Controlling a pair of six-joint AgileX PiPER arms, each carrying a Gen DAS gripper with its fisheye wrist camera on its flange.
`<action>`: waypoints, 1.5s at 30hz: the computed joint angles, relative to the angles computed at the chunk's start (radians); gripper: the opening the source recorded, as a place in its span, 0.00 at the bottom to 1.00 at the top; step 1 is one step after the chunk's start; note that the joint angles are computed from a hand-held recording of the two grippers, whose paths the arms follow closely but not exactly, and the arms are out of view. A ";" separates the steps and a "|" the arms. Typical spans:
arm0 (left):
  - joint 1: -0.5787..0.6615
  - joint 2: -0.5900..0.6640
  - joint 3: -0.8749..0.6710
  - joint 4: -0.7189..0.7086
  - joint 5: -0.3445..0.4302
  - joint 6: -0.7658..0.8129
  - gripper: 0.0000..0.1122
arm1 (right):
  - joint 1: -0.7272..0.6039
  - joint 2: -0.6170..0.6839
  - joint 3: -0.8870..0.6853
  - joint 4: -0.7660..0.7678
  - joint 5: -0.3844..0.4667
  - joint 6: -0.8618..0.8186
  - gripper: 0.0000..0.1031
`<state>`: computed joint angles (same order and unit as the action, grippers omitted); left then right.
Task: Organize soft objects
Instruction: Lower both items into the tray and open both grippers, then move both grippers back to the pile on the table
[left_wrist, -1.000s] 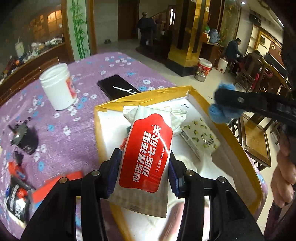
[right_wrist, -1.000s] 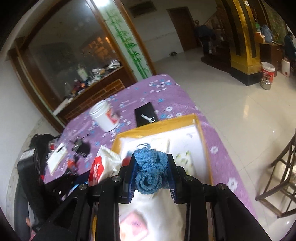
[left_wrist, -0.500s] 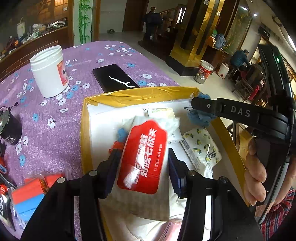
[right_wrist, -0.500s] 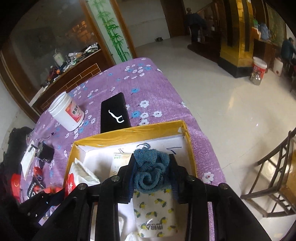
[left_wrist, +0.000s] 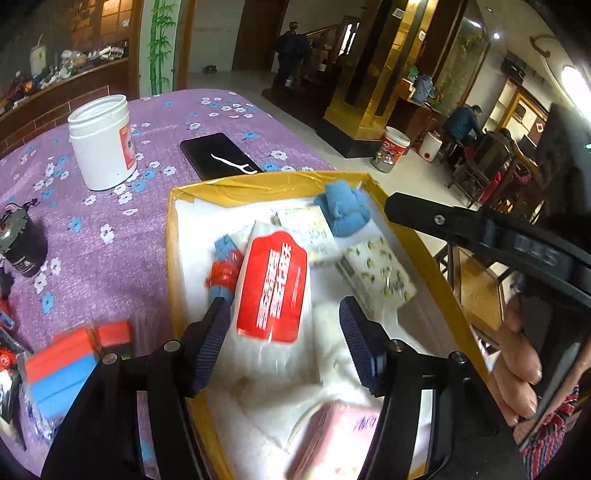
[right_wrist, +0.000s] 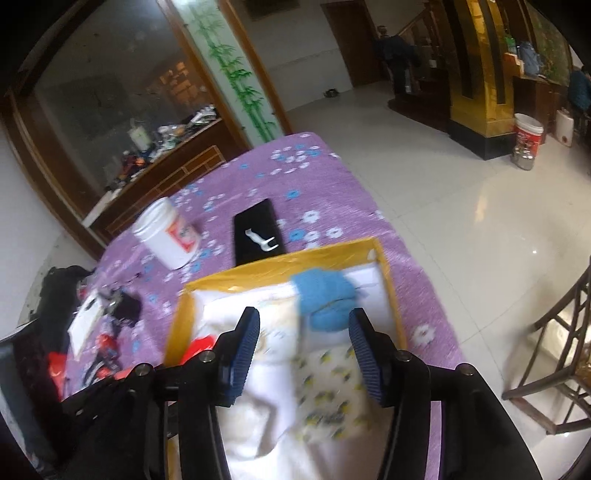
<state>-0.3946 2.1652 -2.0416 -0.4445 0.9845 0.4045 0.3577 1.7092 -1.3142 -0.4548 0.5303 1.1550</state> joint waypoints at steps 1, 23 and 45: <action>0.001 -0.012 0.026 0.000 -0.017 0.013 0.53 | 0.018 -0.015 0.020 -0.018 -0.016 0.020 0.52; 0.213 -0.281 0.481 -0.274 -0.097 0.368 0.54 | 0.322 -0.074 0.179 -0.451 -0.136 0.619 0.52; 0.576 -0.167 0.348 -0.243 -0.105 0.391 0.55 | 0.539 0.354 -0.348 0.018 -0.026 -0.087 0.52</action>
